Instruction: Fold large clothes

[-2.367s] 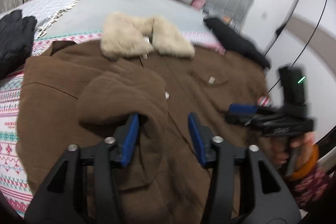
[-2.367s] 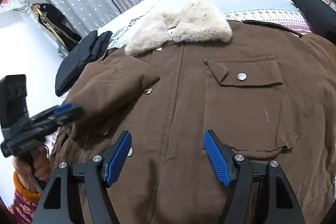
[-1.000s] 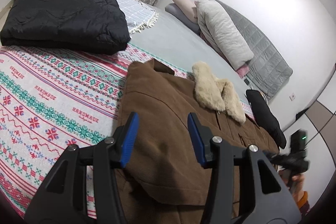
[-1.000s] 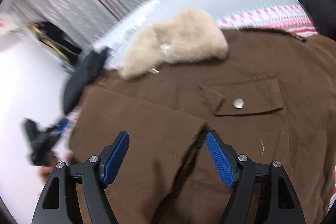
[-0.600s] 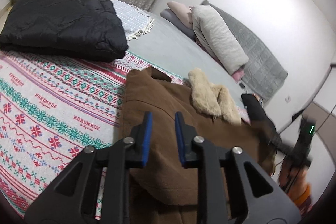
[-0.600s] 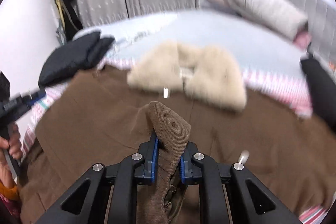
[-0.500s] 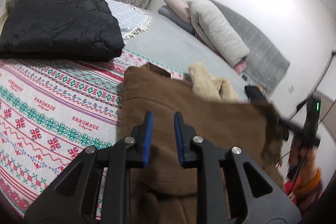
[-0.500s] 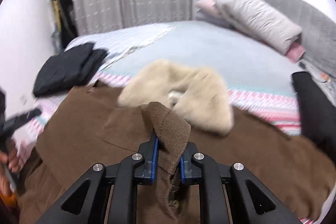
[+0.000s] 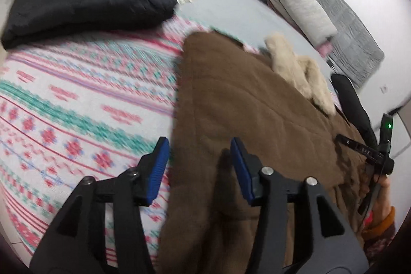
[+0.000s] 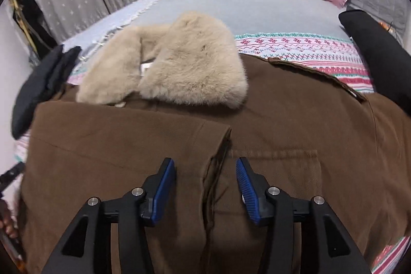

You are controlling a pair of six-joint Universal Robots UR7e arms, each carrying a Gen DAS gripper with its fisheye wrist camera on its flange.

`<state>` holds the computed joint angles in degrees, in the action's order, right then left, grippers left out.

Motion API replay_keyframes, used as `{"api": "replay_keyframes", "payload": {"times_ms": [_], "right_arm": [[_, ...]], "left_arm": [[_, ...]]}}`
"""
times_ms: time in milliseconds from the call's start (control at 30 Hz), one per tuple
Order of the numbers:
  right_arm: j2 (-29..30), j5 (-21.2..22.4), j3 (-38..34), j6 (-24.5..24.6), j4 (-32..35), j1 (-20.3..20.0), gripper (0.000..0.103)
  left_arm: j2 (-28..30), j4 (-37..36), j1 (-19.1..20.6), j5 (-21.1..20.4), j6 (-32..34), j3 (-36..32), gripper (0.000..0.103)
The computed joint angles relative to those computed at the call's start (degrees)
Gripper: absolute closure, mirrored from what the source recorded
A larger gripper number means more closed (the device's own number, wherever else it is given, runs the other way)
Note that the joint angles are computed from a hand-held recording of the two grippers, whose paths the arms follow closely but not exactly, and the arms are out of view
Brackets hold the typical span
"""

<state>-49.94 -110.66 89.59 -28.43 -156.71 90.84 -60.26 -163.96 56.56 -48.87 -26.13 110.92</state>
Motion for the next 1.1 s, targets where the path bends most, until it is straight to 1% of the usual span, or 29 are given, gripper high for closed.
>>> {"api": "replay_keyframes", "payload": {"times_ms": [33,100,133,167,200,233,267,333,367,400,433,467,500,567,600,667,800,900,933,1000,1100], "right_arm": [[-1.07,0.43,1.09,-0.46,0.0,0.0,0.052],[-2.27,0.96,2.5,-1.54,-0.22,-0.26,0.052],[-3.18,1.38,3.76,-2.0,-0.46,-0.51,0.052],[-3.59,1.49,4.36,-2.02,-0.4,-0.69,0.051],[-3.76,1.34,4.67,-1.86,-0.15,-0.81,0.051],[-4.07,1.11,5.12,-1.77,0.04,-0.9,0.051],[-4.14,0.84,4.97,-1.78,0.4,-0.93,0.051],[-5.54,0.42,6.35,-2.67,-0.25,-1.41,0.051],[-6.19,0.66,6.97,-2.83,-0.8,-1.73,0.05],[-7.23,0.95,7.77,-2.78,-1.28,-2.18,0.048],[-8.33,1.22,8.46,-2.45,-1.64,-2.68,0.043],[-9.08,1.35,8.81,-2.08,-1.8,-3.02,0.037],[-10.4,1.66,9.43,-1.5,-2.07,-3.69,0.035],[-12.38,1.88,9.91,-0.25,-1.63,-4.74,0.031],[-13.51,1.9,10.14,0.55,-1.3,-5.4,0.031],[-15.63,2.08,10.7,1.81,-1.01,-6.76,0.029],[-19.68,2.14,11.62,4.29,-0.92,-10.55,0.027],[-21.76,2.16,10.99,7.9,0.13,-13.72,0.027],[-22.56,2.35,10.66,9.76,0.46,-15.13,0.027],[-24.18,3.65,10.03,13.82,0.8,-18.16,0.027],[-26.12,6.71,9.36,19.72,0.23,-22.66,0.027]], "left_arm": [[0.09,4.41,-0.16,-0.19,-1.3,-0.9,0.05],[1.34,10.58,-1.27,3.95,-2.22,-2.32,0.05],[1.79,11.69,-1.49,5.25,-2.14,-2.61,0.05],[2.21,13.82,-1.7,7.09,-3.1,-2.96,0.06],[2.25,15.55,-1.8,8.43,-4.17,-3.17,0.063],[2.06,15.81,-1.76,8.75,-4.54,-3.07,0.063],[1.84,16.45,-1.81,9.39,-5.25,-2.9,0.062],[1.52,18.27,-2.62,11.88,-6.75,-2.57,0.056],[1.52,19.94,-3.28,13.65,-7.88,-2.61,0.051],[1.64,21.36,-4.13,15.48,-8.42,-2.71,0.049],[1.76,21.67,-4.61,16.25,-8.18,-2.84,0.047],[1.69,20.99,-5.18,16.32,-7.55,-2.77,0.039],[1.63,18.25,-5.77,15.54,-6.29,-2.52,0.025],[1.56,9.73,-6.53,12.98,-2.86,-1.32,0.012],[1.89,5.28,-6.77,11.32,-1.29,-0.81,0.01],[2.87,1.37,-6.83,8.51,-0.54,-1.02,0.01],[5.0,-2.63,-5.92,4.24,-1.27,-1.69,0.009],[7.09,-7.23,-5.63,2.9,-1.64,-1.6,0.009],[7.77,-8.65,-5.38,2.41,-1.39,-1.74,0.009],[8.43,-9.93,-5.21,2.02,-1.52,-1.66,0.009],[8.86,-10.41,-5.52,2.99,-0.49,-1.55,0.009]]}}
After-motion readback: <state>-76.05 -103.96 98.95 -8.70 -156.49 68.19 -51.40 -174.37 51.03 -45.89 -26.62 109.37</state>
